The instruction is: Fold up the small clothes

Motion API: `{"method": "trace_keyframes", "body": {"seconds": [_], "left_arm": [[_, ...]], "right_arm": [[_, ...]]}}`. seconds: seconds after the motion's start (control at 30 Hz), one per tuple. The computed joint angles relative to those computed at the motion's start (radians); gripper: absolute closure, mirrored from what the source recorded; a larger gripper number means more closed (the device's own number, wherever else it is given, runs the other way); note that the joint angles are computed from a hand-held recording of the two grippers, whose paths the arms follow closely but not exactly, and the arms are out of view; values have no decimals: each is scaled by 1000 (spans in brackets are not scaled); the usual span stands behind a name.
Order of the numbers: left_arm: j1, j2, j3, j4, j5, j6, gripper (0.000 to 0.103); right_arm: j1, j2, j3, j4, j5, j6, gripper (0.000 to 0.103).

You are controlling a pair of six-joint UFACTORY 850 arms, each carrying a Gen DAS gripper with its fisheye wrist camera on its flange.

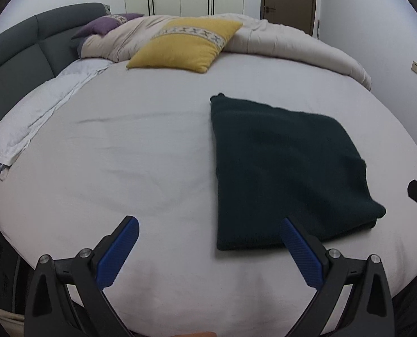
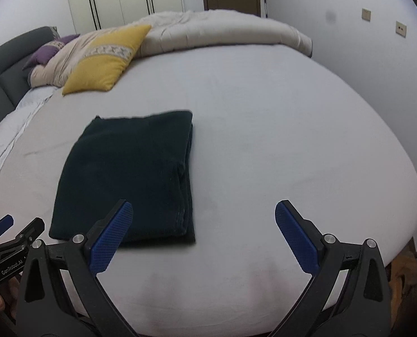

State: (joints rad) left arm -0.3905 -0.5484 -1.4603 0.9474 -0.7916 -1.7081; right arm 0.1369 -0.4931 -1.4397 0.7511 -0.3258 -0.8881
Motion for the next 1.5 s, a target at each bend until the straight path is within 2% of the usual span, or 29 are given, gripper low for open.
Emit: {"method": "trace_keyframes", "body": {"seconds": [0.2,0.43,1.5], "left_arm": [[-3,-6,-2,-4,-4,0,0],[5,-4,6,-7,2,-1,0],[-1,3,17,-9,5,-22,0]], "right_arm": [[42,-63,-38,-70,32,35,0],[38,-34,-28,-135,-1,54,0],[44,-43,-36,-139,-21,40,0]]}}
